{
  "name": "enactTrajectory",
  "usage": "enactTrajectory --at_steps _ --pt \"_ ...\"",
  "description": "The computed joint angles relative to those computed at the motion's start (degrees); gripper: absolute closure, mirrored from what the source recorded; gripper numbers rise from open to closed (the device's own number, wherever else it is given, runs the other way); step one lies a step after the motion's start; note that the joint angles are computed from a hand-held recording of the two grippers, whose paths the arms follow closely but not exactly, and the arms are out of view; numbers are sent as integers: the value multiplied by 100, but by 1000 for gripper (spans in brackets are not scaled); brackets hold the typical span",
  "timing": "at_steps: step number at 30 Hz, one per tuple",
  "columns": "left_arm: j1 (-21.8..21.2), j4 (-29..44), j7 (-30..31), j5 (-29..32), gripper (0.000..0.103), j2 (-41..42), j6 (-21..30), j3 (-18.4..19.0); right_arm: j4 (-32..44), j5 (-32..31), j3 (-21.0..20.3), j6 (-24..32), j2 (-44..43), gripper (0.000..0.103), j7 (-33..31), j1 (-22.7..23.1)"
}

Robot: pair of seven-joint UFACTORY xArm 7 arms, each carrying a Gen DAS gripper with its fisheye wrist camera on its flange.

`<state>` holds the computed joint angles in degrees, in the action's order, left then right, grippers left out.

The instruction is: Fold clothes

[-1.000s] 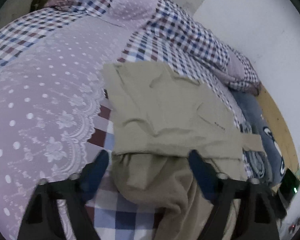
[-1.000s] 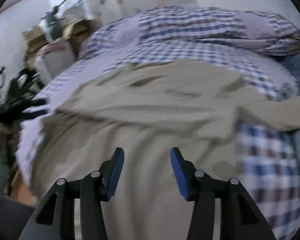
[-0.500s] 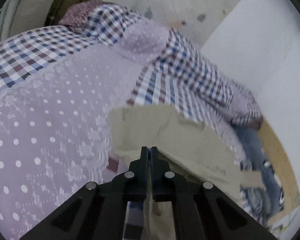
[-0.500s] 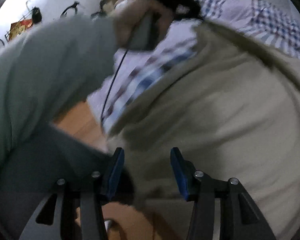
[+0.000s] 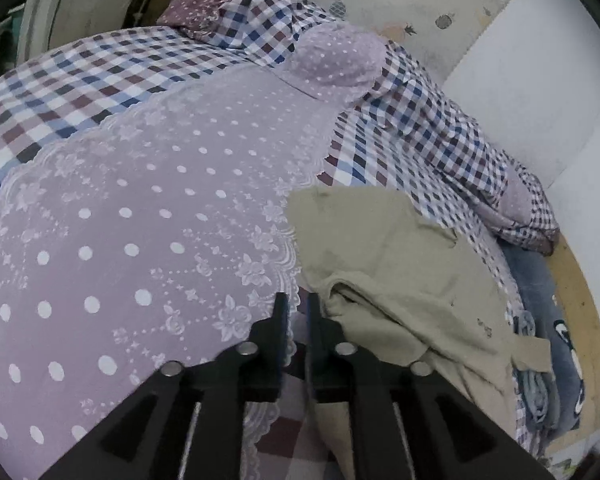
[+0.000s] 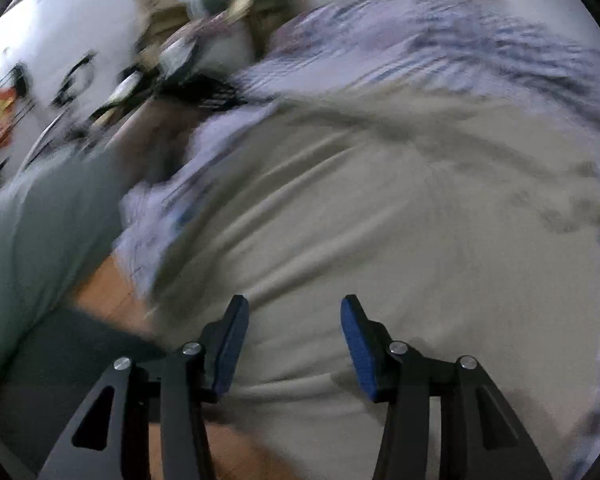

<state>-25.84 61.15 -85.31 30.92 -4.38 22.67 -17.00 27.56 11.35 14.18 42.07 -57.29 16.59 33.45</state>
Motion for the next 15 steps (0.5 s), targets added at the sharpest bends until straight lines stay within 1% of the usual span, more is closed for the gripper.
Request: enactTrajectory --at_steps 1,3,4,5,6,8,10,13,14,15 --pt "3 -58 -1 -28 67 -25 -92 14 -32 -121 -163 47 -180 52 23 -250" --pt "-10 -82 106 -122 57 -16 -192 9 -93 -284 -543 26 -369 52 28 -781" --pt "-31 -37 207 -183 54 13 -139 -2 -100 -340 -741 -7 -354 52 9 -1051" --pt "-65 4 322 -277 53 28 -56 -11 -71 -405 -913 28 -230 52 -47 -1298" --pt "-101 32 443 -375 53 37 -7 -15 -26 -454 -1058 42 -68 52 -109 -1521" --pt "-184 124 797 -628 53 131 -4 -10 62 -477 -1223 21 290 52 -278 -1769" --pt "-270 240 1088 -801 53 239 69 -7 147 -543 -1254 -124 658 52 -489 -1943" --pt "-405 460 1368 -917 54 423 311 5 358 -615 -1180 -308 1213 52 -769 -2044" --pt "-449 528 1398 -916 58 467 423 18 433 -666 -1182 -306 1407 52 -901 -2073" --pt "-488 587 1344 -865 76 486 576 35 510 -716 -1172 -309 1595 54 -1019 -2107"
